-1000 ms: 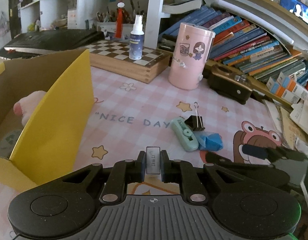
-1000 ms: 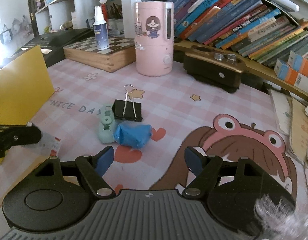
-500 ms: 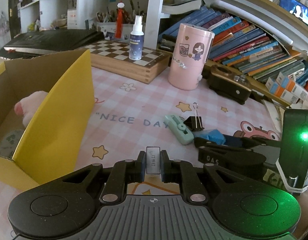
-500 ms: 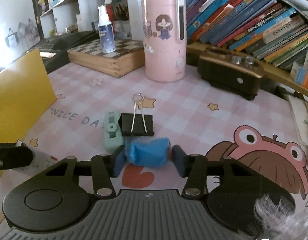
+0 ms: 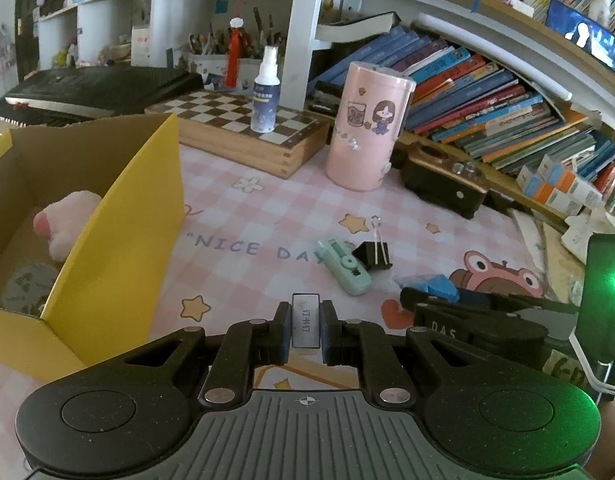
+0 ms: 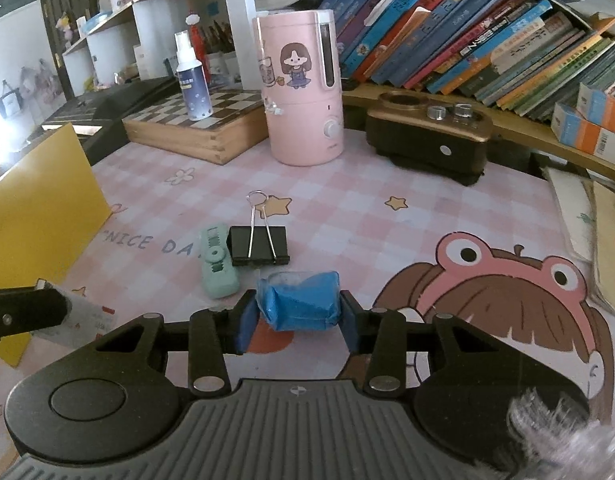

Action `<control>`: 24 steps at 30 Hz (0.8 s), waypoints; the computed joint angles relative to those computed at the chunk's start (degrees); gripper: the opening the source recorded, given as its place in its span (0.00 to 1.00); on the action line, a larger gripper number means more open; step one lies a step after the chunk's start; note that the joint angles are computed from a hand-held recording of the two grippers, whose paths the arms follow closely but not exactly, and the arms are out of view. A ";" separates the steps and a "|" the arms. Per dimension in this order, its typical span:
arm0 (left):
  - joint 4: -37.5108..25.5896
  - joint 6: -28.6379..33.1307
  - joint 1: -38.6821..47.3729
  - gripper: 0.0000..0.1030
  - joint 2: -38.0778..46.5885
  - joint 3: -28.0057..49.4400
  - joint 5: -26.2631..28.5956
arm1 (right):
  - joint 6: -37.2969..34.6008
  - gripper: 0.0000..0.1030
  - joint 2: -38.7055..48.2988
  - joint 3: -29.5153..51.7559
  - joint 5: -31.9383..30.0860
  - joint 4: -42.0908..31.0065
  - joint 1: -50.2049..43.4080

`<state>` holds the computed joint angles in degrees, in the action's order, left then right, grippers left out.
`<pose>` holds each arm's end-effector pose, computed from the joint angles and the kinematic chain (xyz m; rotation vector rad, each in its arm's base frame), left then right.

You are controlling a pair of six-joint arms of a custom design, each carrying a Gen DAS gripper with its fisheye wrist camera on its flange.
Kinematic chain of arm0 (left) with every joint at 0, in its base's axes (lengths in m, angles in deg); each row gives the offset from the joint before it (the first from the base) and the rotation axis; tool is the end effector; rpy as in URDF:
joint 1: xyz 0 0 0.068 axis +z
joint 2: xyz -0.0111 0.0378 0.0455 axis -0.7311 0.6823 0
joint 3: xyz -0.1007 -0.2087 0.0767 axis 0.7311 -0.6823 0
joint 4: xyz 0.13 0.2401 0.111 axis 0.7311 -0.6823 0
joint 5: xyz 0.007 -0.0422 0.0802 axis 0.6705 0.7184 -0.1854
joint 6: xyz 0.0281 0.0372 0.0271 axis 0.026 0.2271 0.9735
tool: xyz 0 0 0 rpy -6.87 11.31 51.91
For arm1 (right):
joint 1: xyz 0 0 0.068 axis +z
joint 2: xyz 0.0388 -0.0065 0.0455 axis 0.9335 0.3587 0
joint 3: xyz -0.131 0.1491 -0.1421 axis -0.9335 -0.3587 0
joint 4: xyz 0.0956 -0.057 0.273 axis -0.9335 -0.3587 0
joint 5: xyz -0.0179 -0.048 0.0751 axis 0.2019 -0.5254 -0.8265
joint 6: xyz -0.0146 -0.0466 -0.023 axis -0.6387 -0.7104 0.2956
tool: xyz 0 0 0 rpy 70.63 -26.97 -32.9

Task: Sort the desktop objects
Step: 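Lift the white box with the left tool while the right tool lifts the blue object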

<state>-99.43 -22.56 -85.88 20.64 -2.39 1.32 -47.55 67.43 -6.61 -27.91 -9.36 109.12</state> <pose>0.1631 -0.1264 0.1873 0.3753 2.3162 -0.3646 0.1434 0.0972 0.1426 0.2410 2.2698 0.0785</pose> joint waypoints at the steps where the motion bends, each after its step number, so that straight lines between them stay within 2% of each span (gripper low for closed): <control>1: -0.51 -0.11 -0.13 0.13 -0.65 -0.03 0.02 | 0.92 0.38 -0.89 0.14 0.48 -1.26 0.84; 9: -5.07 -0.37 -2.29 0.13 -8.12 -1.31 -1.55 | 7.92 0.38 -5.97 2.25 5.28 -10.52 8.69; 13: -7.58 -0.53 -2.45 0.13 -12.80 -2.34 -0.62 | 13.04 0.38 -6.10 4.60 8.45 -15.79 14.06; 19: -12.67 0.03 -0.65 0.13 -20.72 -3.72 3.03 | 27.04 0.38 -1.47 10.35 15.57 -26.23 26.38; 24: -18.32 3.35 3.02 0.13 -28.05 -4.43 8.68 | 44.04 0.38 8.74 17.09 20.26 -36.21 37.45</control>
